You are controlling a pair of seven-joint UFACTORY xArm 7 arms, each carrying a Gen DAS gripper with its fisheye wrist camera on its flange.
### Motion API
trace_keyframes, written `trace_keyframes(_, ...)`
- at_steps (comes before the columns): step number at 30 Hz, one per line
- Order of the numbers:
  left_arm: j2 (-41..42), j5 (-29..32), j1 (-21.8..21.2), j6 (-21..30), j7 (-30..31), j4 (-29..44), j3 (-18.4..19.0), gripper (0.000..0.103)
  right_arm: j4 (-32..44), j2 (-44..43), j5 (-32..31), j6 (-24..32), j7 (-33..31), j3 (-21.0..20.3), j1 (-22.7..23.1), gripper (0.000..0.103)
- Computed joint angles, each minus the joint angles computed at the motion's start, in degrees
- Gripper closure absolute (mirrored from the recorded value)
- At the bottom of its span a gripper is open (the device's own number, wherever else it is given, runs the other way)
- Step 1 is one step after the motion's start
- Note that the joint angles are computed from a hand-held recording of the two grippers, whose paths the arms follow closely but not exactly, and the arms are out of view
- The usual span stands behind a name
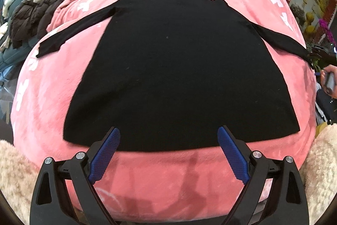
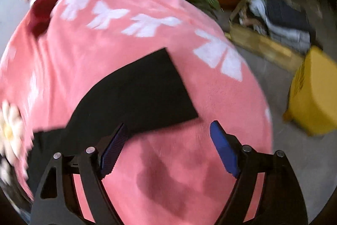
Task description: Fold small clothes
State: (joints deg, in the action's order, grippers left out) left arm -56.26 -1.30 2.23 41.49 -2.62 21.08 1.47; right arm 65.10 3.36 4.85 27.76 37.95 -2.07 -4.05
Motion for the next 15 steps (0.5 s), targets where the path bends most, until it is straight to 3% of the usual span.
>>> trace_keyframes(2, 2.4, -0.5, -0.8, -0.5, 0.3, 1.3, 0.2, 0.011, 0.3, 1.6, 3.8, -2.1, -0.6, 0.1, -0.5, 0.030)
trace_keyframes(4, 4.9, -1.3, -1.7, -0.5, 0.7, 2.8, 0.8, 0.011, 0.7, 2.4, 5.9, -4.4, -2.1, 0.5, -0.6, 0.048)
trace_keyframes(6, 6.9, -2.4, -2.5, -1.4, 1.6, 4.0, 1.6, 0.011, 2.2, 3.0, 9.8, -4.8, -5.8, 1.3, -1.1, 0.094)
trace_keyframes(10, 9.5, -4.1, -3.6, -4.3, 4.4, 5.2, 3.4, 0.011, 5.2, 2.0, 14.8, -9.5, -10.5, 3.1, 0.2, 0.098)
trace_keyframes(15, 10.7, -6.6, -3.8, -7.3, 8.4, 4.7, 6.0, 0.011, 23.0, 8.7, 16.7, -7.3, -17.6, 8.0, 5.4, 0.098)
